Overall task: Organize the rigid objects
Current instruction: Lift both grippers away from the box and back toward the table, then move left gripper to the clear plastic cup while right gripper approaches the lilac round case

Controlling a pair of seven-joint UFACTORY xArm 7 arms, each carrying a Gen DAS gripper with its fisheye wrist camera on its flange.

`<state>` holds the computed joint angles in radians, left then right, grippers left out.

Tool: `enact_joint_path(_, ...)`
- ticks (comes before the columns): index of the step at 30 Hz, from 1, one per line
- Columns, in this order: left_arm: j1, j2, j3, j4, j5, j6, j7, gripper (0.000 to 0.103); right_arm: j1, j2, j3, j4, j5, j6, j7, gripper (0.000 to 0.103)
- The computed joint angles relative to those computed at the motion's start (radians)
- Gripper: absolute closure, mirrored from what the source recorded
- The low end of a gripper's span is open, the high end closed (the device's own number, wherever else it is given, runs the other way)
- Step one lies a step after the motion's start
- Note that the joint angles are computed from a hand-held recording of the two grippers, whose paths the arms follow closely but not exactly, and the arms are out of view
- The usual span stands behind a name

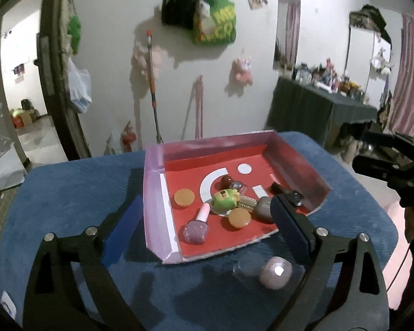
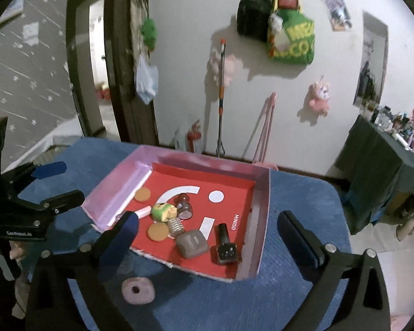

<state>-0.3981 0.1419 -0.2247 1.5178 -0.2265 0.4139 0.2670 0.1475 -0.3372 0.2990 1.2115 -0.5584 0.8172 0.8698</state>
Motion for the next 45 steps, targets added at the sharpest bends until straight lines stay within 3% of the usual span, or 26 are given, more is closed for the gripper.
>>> enact_joint_path(3,-0.003,-0.089,-0.003,-0.141,-0.019,-0.108,0.008,0.008,-0.003,-0.084,0.036,-0.070,-0.029,-0.004,0.065,0.000)
enact_joint_path(8,-0.029,-0.189,0.002,-0.305,-0.103,-0.212,0.053,0.006,-0.025,-0.197,0.115,-0.176,-0.050,0.005,0.168,0.000)
enact_joint_path(14,-0.067,-0.237,0.023,-0.429,-0.119,-0.269,0.034,0.006,-0.048,-0.264,0.198,-0.268,-0.055,0.006,0.274,0.000)
enact_joint_path(17,-0.063,-0.241,0.019,-0.476,-0.065,-0.289,-0.022,0.006,-0.048,-0.276,0.229,-0.311,-0.055,0.001,0.326,0.000)
enact_joint_path(28,-0.076,-0.197,0.025,-0.515,-0.081,-0.218,-0.035,0.006,-0.018,-0.227,0.230,-0.440,-0.061,-0.070,0.467,0.000)
enact_joint_path(45,-0.053,-0.160,0.009,-0.493,-0.004,-0.171,-0.108,0.006,0.031,-0.172,0.168,-0.484,-0.072,-0.133,0.528,0.000)
